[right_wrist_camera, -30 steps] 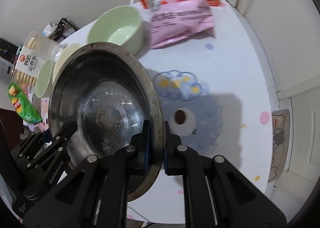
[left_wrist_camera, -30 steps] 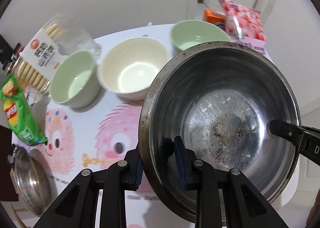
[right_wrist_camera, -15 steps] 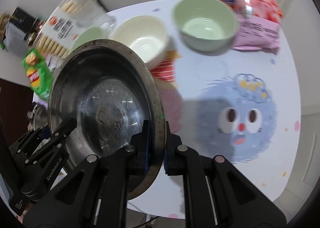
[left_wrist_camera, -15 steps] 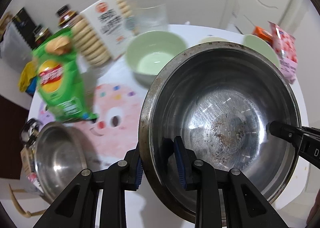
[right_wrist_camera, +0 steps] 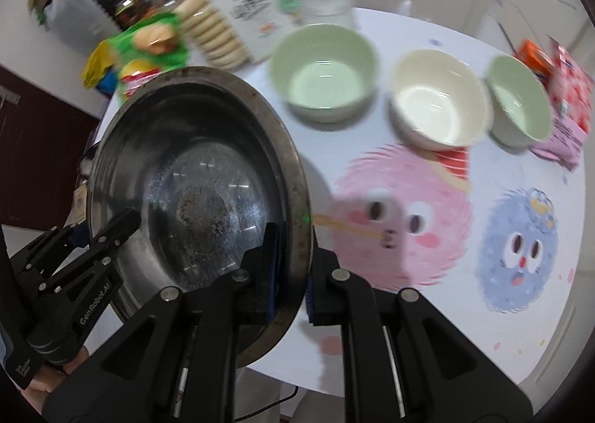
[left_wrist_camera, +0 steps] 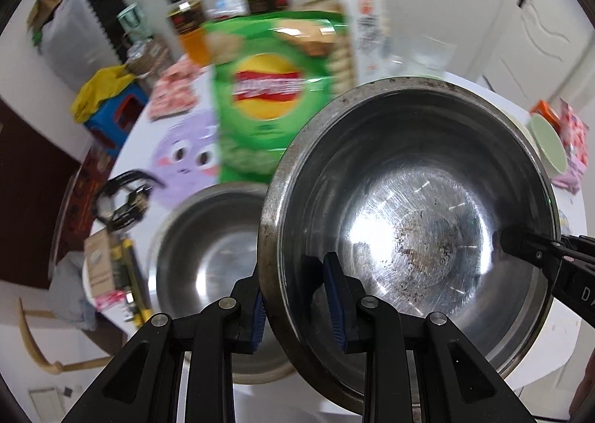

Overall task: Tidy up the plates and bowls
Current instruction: 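Lift the debris bowl with both tools and carry it toward the stacked bowls, then lower the debris steel bowl onto the table and open both tools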

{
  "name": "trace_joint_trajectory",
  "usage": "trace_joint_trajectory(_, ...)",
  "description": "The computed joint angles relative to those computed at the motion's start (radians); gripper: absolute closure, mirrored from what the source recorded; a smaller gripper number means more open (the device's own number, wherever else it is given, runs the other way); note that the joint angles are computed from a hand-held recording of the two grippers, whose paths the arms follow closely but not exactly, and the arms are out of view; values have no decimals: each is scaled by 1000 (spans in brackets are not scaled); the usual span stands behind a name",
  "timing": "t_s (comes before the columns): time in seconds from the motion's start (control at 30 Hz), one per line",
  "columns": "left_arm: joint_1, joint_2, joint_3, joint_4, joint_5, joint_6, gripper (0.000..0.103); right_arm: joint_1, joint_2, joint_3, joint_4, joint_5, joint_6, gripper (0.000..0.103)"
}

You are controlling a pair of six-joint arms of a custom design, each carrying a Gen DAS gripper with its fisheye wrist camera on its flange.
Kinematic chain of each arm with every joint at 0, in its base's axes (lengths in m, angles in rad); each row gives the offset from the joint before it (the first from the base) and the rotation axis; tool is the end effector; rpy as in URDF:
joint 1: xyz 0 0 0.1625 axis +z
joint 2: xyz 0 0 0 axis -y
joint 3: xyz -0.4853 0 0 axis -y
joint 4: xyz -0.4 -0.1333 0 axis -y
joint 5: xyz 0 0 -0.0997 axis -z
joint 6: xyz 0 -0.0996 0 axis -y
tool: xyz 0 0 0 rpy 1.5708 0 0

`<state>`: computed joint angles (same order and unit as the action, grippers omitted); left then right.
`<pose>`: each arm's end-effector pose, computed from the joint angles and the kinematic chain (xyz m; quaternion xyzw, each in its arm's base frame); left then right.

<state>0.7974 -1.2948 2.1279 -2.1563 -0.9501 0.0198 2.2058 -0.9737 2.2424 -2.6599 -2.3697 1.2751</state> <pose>-0.1971 -0.4757 0.2304 0.3998 0.8570 -0.0022 0.3251 0.3331 -0.3477 0.0958 -0.2556 -0.8819 0.2685 0.2912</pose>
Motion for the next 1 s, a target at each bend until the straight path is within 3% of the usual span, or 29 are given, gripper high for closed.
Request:
trace_joint_trajectory(0.3,122,-16,-79,47,69,21,75,-35,148,-158,-30,47,-148,89)
trace_joint_trajectory(0.5,179,-15,-112,47,78,33,75,-56,209,-234,-25,72,-218,89)
trace_joint_trajectory(1.0,234,-9,-119,70,88,16,75,-96,267,-284,-11,119,-264,89)
